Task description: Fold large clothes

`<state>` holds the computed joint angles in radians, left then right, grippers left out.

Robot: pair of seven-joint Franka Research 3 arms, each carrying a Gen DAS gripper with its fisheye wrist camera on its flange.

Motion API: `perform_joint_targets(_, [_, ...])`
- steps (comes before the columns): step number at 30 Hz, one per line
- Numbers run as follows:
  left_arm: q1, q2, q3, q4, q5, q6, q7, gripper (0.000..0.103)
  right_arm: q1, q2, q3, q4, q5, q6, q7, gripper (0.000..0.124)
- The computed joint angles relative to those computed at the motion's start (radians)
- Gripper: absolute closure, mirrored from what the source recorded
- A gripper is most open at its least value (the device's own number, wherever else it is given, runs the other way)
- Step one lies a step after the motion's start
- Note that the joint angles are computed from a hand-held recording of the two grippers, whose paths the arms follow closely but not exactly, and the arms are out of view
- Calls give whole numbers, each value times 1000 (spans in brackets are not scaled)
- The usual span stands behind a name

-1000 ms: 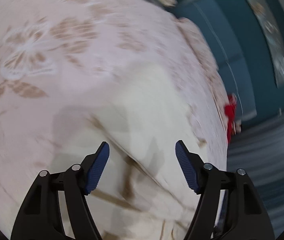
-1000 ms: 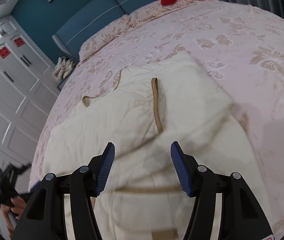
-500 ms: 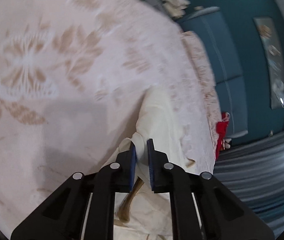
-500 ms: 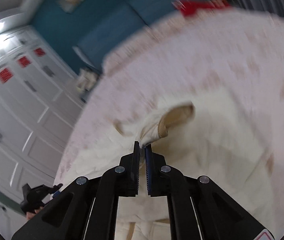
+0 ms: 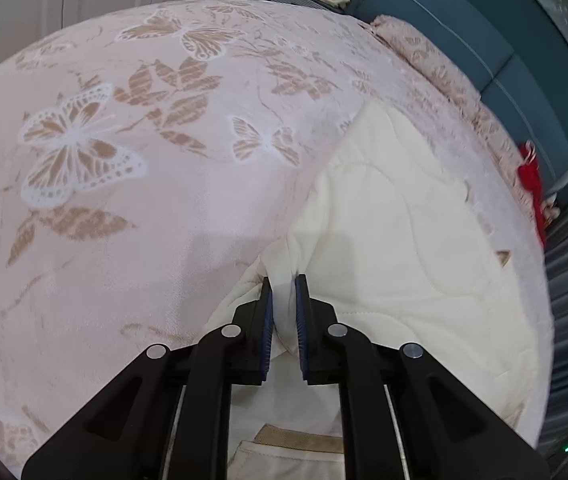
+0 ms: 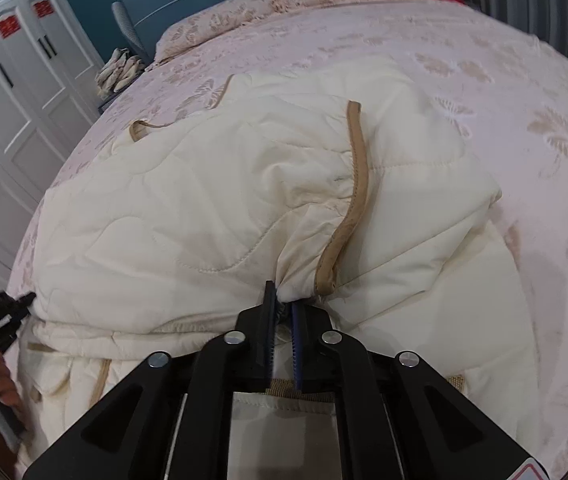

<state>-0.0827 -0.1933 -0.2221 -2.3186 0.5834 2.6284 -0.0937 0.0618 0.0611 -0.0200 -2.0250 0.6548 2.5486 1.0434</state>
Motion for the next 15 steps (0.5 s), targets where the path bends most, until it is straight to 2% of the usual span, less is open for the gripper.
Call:
perform_joint_targets(2, [-15, -11, -14, 29, 1, -91, 44, 86, -6, 2, -6, 22, -5, -36, 32, 114])
perform_joint_targets(4, [-27, -42, -25, 44, 6, -163, 57, 74, -10, -42, -12, -5, -15, -35, 65, 100])
perform_joint_targets(6, [-31, -98, -45, 42, 50, -208, 45, 69, -6, -115, -15, -70, -5, 29, 62, 99])
perform_joint_targets(7, [-30, -119, -55, 49, 73, -227, 43, 66, 2, -158, -12, -108, -1, 89, 53, 99])
perform_joint_targets(9, [-29, -117, -66, 91, 106, -253, 60, 65, 33, -200, -11, -128, 35, 146, 3, 99])
perform_joint_targets(12, [-37, -30, -61, 203, 124, -246, 128, 65, 74, -181, -6, -75, 44, 141, -30, 100])
perform_joint_targets(15, [-67, 109, -32, 314, 42, -241, 261, 65, 100, -119, 4, 6, 66, 56, -43, 101])
